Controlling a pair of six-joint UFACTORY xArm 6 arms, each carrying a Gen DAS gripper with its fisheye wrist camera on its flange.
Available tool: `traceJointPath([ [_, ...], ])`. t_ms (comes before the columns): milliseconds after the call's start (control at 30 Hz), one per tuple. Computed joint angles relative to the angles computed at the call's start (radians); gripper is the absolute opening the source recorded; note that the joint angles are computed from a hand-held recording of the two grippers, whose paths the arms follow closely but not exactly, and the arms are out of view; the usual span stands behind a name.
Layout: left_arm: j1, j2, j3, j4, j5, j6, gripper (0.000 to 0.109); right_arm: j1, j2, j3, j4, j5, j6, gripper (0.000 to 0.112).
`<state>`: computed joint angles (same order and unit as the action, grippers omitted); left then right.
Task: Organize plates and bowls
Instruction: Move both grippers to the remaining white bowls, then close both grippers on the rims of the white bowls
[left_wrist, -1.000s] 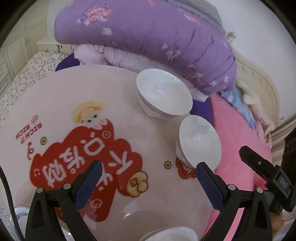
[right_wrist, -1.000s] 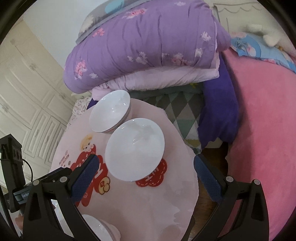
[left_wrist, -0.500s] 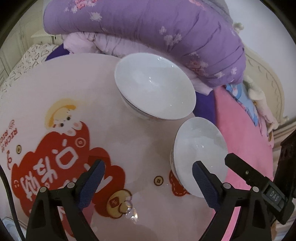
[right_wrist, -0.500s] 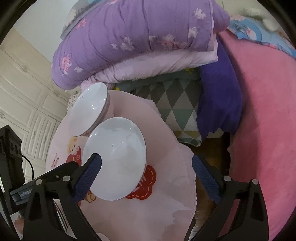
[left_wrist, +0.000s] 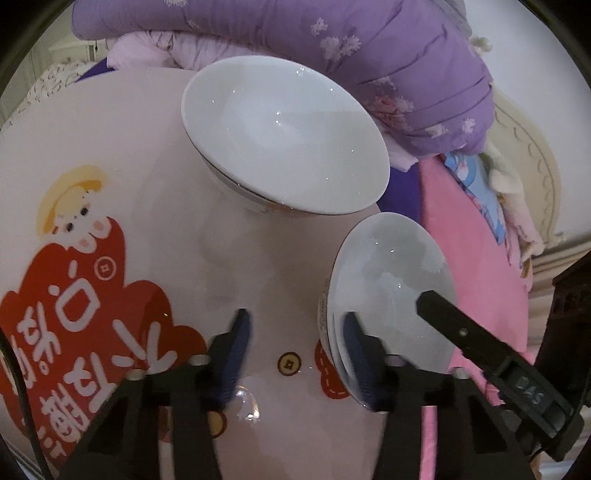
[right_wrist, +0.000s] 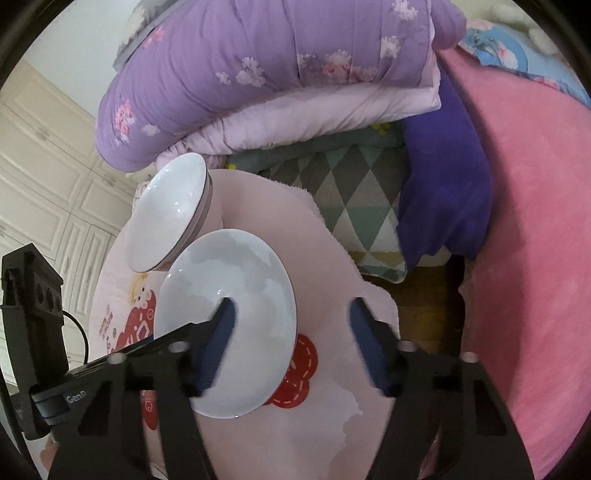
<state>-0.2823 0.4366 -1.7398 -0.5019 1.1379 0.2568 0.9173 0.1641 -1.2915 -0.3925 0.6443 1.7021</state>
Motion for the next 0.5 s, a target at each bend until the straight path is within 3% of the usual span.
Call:
traceJointPath([
  [67, 0.004, 0.022, -0.027, -0.027, 0.022, 0.008, 0.027, 0.000, 0.008, -0.003, 0.013, -0.011, -0.013, 0.034],
  [133, 0.007, 0.043, -0.059, -0.054, 0.051, 0.028, 0.015, 0.002, 0.015, -0.011, 0.018, -0.009, -0.017, 0.013],
  [200, 0.004, 0.052, -0.072, -0.051, 0.053, 0.032, 0.008, 0.008, 0.021, -0.023, 0.013, 0.003, -0.009, 0.011],
  [500, 0.007, 0.012, -0.012, -0.043, 0.019, 0.042, 0.008, 0.035, 0.046, -0.076, 0.012, 0.053, -0.001, 0.011],
])
